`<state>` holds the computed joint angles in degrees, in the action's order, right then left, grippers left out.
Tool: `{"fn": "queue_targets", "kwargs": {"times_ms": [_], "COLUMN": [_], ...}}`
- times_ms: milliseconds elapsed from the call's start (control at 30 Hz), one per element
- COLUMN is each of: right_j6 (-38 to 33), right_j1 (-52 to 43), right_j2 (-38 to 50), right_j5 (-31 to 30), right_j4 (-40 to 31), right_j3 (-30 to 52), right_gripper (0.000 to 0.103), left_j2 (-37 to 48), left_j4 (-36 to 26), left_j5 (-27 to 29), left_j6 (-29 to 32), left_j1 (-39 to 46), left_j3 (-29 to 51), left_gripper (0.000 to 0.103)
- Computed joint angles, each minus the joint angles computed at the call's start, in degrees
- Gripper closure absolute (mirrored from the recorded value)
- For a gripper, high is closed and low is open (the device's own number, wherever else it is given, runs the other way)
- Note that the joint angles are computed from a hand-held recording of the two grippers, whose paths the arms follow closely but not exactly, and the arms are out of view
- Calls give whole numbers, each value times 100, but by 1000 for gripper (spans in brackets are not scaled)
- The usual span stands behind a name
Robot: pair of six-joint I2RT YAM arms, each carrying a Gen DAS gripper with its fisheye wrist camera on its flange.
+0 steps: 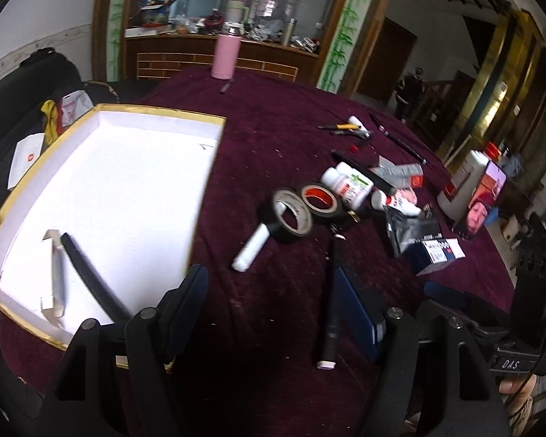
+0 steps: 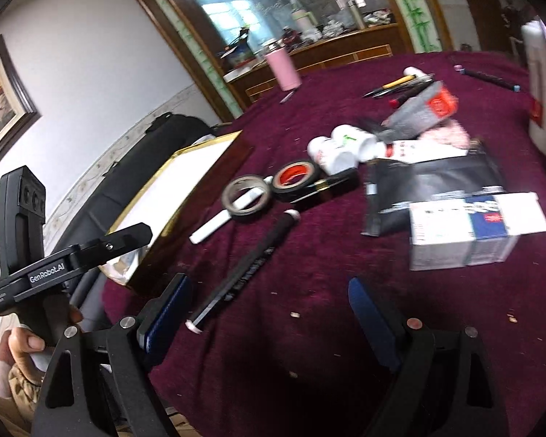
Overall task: Organize objects
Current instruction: 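Move the right tool back to the blue-and-white medicine box on the table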
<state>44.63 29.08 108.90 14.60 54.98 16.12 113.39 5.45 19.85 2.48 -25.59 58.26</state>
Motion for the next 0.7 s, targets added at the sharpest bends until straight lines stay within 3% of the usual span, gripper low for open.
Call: {"fn": "queue_targets", "kwargs": {"times_ms": [167,333,700], "right_j6": [51,34,154], "right_j1": [-35,-92,-120], "right_j2": [190,230,-165], "right_j5": [162,116,604], "right_j4": [409,323,351], "right_j3": [-188,-96,-575], "right_gripper": [12,12,12], "left_j2": [18,222,765], "left_j4": [-96,-222,-451], "left_j5": [-21,-87,-368], "left_j6": [143,218,430], "left_j1": [-140,-277,-1011], "left_j3": [31,230,739], "left_gripper": [31,31,32]}}
